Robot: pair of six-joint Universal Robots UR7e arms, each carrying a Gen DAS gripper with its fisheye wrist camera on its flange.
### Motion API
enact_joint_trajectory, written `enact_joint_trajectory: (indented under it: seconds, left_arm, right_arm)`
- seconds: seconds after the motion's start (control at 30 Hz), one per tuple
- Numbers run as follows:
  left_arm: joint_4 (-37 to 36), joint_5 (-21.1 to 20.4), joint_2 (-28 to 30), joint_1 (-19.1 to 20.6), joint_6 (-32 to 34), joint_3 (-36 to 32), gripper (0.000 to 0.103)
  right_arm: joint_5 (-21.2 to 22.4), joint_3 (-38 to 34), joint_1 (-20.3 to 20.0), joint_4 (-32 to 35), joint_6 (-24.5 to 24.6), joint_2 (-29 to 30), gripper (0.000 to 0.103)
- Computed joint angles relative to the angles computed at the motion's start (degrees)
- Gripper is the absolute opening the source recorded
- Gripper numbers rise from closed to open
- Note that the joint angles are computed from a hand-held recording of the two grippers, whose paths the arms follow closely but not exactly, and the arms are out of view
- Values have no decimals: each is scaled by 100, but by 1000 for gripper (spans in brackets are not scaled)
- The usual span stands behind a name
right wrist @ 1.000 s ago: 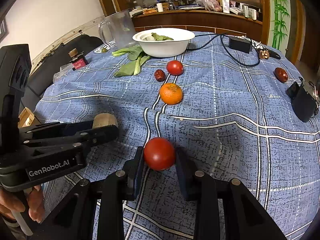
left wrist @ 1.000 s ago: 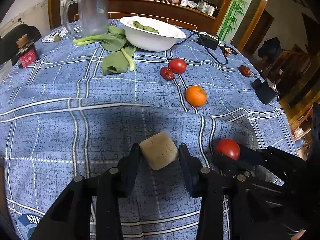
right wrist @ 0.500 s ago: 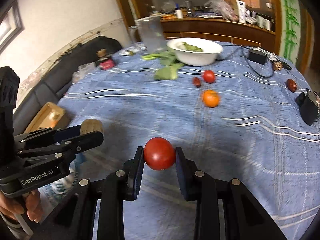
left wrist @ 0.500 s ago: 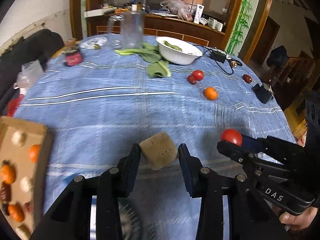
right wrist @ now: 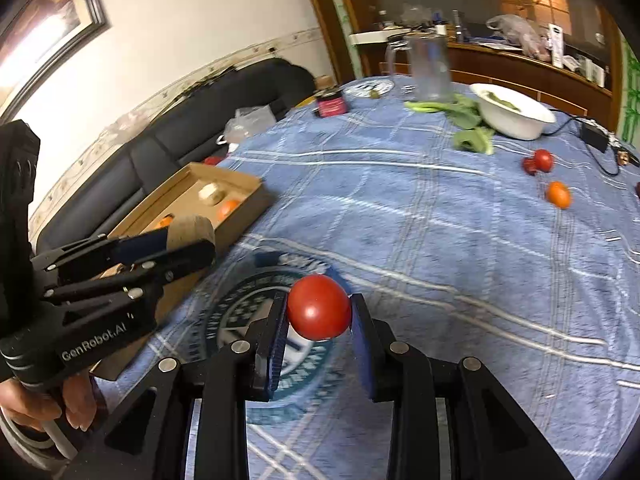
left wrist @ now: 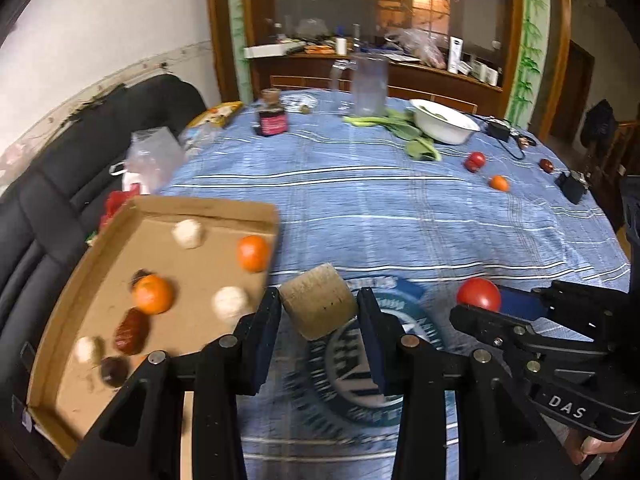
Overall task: Organize fruits
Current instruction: 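Carry the tomato and beige cube into the box and lower them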
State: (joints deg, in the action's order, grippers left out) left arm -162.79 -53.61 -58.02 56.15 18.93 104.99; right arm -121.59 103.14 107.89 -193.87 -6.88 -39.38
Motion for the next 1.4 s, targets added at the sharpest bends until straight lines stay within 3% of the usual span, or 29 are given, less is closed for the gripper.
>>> enact_joint_trajectory:
  seconds: [0.47,0.93,1.23,1.4]
  left_arm:
    - [-50,79,-405,428,114,-30,38]
    - [489,142,-570,987,-88,-553,38]
    - [335,338,-422,1042,34,-558,38]
    - [65,479,-343,1026,146,-528,39]
  right_arm:
    - [84,-898,327,625,-121,670,34]
    - [331,-2291,466,1678,-509,1443,34]
    - [187,-3399,432,2450,-680,2067,34]
    - [245,-3619,397,2652,-777,2228,34]
